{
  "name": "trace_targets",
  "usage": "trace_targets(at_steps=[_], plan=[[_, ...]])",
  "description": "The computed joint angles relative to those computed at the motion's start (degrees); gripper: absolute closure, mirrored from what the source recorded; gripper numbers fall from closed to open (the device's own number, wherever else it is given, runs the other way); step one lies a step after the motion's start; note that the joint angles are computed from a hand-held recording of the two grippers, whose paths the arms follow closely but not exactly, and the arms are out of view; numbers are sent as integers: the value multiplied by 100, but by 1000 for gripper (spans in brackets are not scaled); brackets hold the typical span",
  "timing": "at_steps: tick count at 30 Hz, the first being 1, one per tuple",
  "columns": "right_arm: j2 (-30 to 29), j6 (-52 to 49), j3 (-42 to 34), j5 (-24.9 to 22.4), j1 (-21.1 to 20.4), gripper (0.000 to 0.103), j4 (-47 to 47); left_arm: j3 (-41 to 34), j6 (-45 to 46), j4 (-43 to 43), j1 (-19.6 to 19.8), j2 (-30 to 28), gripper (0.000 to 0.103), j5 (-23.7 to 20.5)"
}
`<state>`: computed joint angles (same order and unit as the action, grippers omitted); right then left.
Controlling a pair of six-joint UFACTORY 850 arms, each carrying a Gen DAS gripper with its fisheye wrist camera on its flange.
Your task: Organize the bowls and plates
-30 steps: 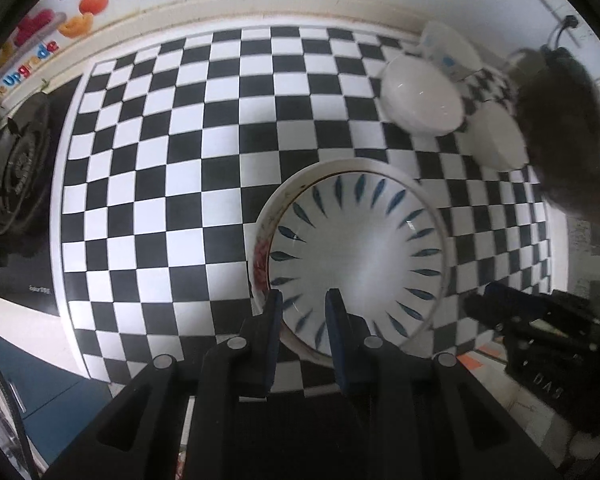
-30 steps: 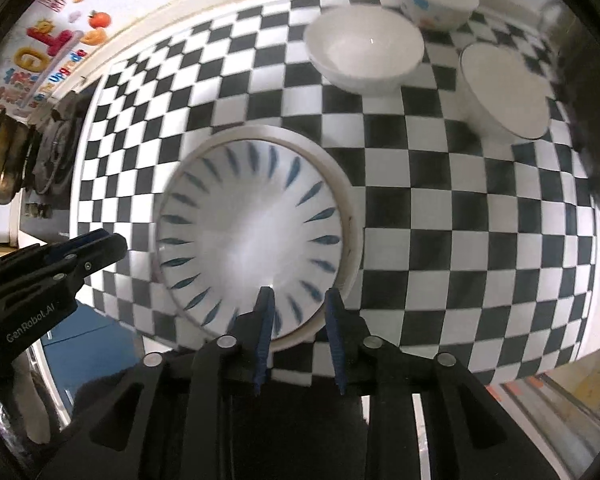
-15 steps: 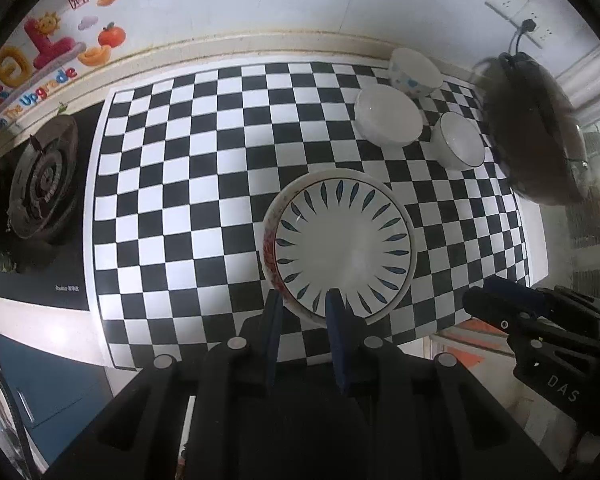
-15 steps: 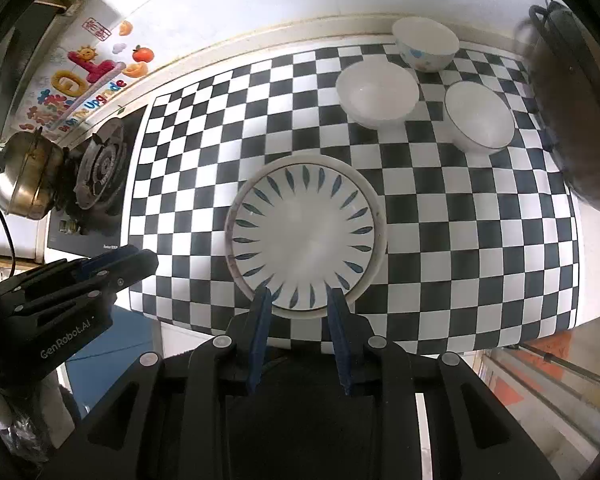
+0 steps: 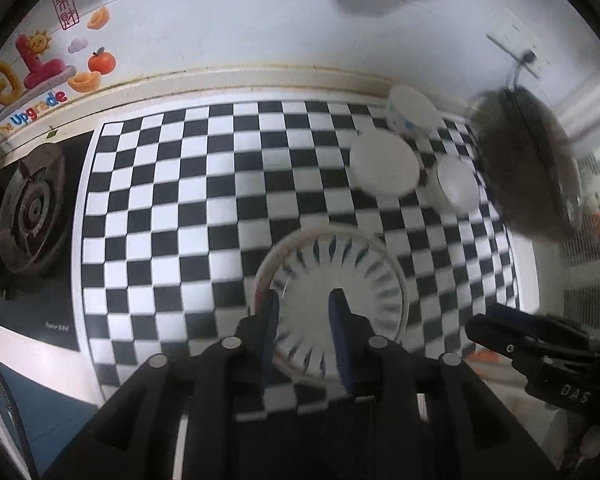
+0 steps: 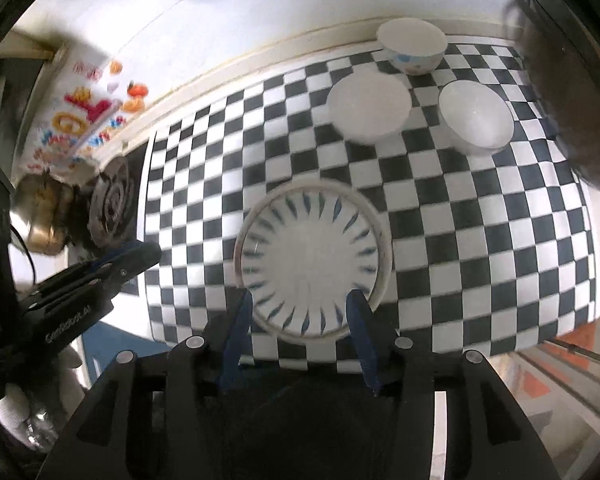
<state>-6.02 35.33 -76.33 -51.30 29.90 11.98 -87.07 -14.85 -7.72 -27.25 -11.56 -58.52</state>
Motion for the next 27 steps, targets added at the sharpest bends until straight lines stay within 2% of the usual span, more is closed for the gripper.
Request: trace_targets(at_steps=[6, 11, 14, 17, 20, 25, 26, 27], plan=[[-568, -908, -314, 191, -926, 51, 221, -1115, -393, -72, -80, -1177, 79, -5], [-1584, -1956, -1099, 16, -1624, 51, 601, -2471, -644, -302, -171, -2579, 79, -552], [-2381, -2475, -1834, -343, -1905, 53, 782, -3194, -809, -498, -176, -3293, 79, -838], [-3162, -2778, -2656, -811, -2023, 57, 715, -3863, -932, -722, -149, -3924, 79, -1149], [-3758, -3003, -3288, -1247, -2078, 63, 732, -4233, -1095, -717, -151, -4280, 79, -1264], [-4305, -3223, -3827, -1644, -2119, 72, 787, -4517, -1203, -675, -144, -4544, 79, -1316], [-4319, -3230, -3824, -1659, -2108, 75, 781, -4581, -1167, -708, -143, -4600, 79, -1330], [-4434, -3252, -3933, -1739, -2113, 83, 782, -4654, -1138, -714, -147, -4654, 79, -1368]])
